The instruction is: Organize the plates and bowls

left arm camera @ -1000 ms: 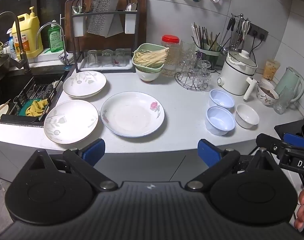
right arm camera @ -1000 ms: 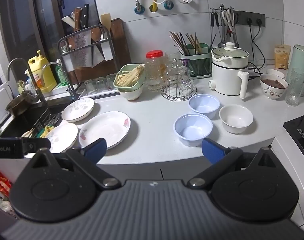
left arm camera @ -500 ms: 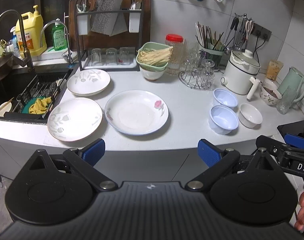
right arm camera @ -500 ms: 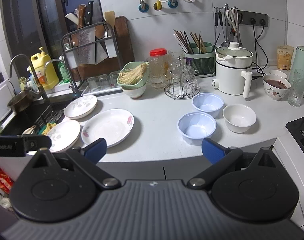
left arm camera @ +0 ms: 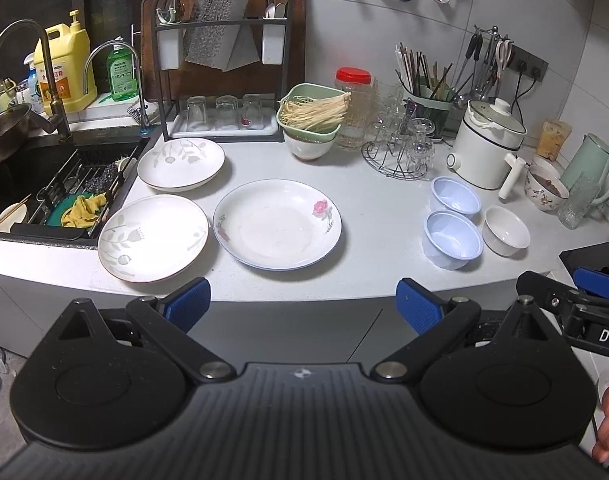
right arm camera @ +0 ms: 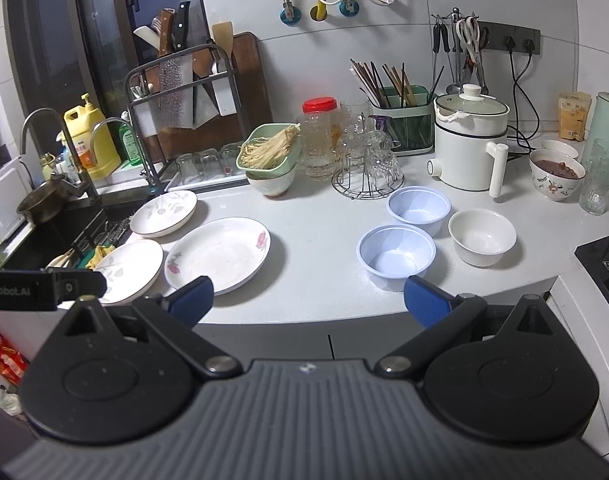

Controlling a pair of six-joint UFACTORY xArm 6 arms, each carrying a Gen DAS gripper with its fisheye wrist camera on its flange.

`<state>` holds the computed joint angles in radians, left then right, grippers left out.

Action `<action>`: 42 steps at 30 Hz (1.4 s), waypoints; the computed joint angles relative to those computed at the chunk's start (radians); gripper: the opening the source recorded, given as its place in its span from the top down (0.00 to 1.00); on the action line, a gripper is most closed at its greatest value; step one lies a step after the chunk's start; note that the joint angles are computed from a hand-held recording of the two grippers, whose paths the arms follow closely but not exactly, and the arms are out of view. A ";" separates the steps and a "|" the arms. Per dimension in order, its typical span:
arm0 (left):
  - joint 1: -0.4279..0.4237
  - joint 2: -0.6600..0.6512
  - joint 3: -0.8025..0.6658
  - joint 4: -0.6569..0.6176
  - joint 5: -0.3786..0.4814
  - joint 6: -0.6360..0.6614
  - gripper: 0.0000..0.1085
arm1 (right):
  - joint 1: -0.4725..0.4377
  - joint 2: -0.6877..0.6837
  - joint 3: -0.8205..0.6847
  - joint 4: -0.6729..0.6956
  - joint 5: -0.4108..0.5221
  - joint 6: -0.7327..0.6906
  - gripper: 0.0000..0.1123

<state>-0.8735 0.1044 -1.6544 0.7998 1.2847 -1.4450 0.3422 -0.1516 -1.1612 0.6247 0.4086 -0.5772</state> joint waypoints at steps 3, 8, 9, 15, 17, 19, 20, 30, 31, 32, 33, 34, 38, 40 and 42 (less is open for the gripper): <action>-0.001 0.004 -0.004 -0.001 0.006 0.001 0.07 | 0.000 0.000 0.002 -0.005 -0.002 0.001 0.08; -0.004 0.005 -0.005 0.001 0.015 -0.001 0.07 | 0.001 0.007 -0.008 0.001 0.012 0.001 0.08; -0.005 0.004 -0.005 0.007 0.015 -0.005 0.07 | 0.002 0.010 -0.012 -0.002 0.011 0.002 0.08; -0.007 0.005 -0.012 0.011 0.029 -0.003 0.07 | 0.005 0.020 -0.022 -0.001 0.012 -0.005 0.08; -0.006 0.007 -0.015 0.009 0.029 0.000 0.07 | 0.004 0.022 -0.024 -0.001 0.015 -0.003 0.08; -0.005 0.011 -0.020 0.008 0.028 0.004 0.07 | 0.003 0.024 -0.026 0.000 0.018 -0.002 0.08; -0.005 0.014 -0.022 0.008 0.028 0.004 0.07 | 0.003 0.024 -0.027 -0.001 0.017 -0.004 0.08; 0.000 0.024 -0.027 0.001 0.024 0.002 0.07 | 0.006 0.031 -0.029 -0.015 0.011 0.000 0.08; 0.001 0.024 -0.026 -0.001 0.022 0.000 0.07 | 0.006 0.030 -0.028 -0.015 0.010 -0.001 0.08; 0.002 0.024 -0.024 -0.002 0.020 -0.001 0.07 | 0.008 0.029 -0.026 -0.015 0.009 -0.002 0.08; 0.002 0.024 -0.024 -0.002 0.020 -0.001 0.07 | 0.008 0.030 -0.026 -0.012 0.011 -0.004 0.08; 0.002 0.025 -0.023 -0.002 0.022 -0.002 0.07 | 0.008 0.030 -0.026 -0.011 0.012 -0.006 0.08; 0.002 0.027 -0.023 0.003 0.023 -0.007 0.07 | 0.010 0.036 -0.029 -0.013 0.013 -0.013 0.08; -0.002 0.025 -0.020 0.013 0.028 -0.016 0.07 | 0.010 0.037 -0.032 -0.008 0.015 -0.018 0.08; -0.005 0.024 -0.018 0.021 0.036 -0.022 0.07 | 0.007 0.039 -0.039 0.000 0.024 -0.025 0.08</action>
